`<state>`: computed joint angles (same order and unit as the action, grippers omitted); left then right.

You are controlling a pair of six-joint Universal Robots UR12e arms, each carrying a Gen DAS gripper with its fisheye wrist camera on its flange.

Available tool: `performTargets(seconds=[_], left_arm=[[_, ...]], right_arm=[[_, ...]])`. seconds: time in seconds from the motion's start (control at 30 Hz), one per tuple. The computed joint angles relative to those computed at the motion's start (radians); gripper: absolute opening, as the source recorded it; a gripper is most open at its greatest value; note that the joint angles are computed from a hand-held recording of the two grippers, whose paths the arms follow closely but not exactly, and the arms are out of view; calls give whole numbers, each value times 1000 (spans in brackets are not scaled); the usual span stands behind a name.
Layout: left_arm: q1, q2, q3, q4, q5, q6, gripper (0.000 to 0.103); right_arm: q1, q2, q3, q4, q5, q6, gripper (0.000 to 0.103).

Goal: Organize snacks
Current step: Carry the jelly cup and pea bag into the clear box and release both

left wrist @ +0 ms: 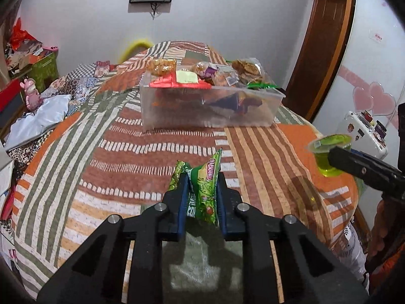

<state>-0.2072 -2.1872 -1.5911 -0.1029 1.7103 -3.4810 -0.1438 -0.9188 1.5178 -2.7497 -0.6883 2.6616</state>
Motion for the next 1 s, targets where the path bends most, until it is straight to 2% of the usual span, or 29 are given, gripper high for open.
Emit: performTargets(seconds=[0.23, 0.5, 0.83, 1.0], left_arm=[[13, 3, 19, 41, 3, 14, 19], [31, -17, 88, 73, 19, 48, 19], [54, -87, 224, 65, 37, 96, 19], [56, -139, 305, 18, 74, 115, 19]], right_arm=[[11, 27, -53, -36, 0, 42, 53], [37, 77, -146, -80, 5, 102, 53], [76, 145, -284, -21, -15, 126, 53], [94, 169, -329, -17, -48, 124, 53]])
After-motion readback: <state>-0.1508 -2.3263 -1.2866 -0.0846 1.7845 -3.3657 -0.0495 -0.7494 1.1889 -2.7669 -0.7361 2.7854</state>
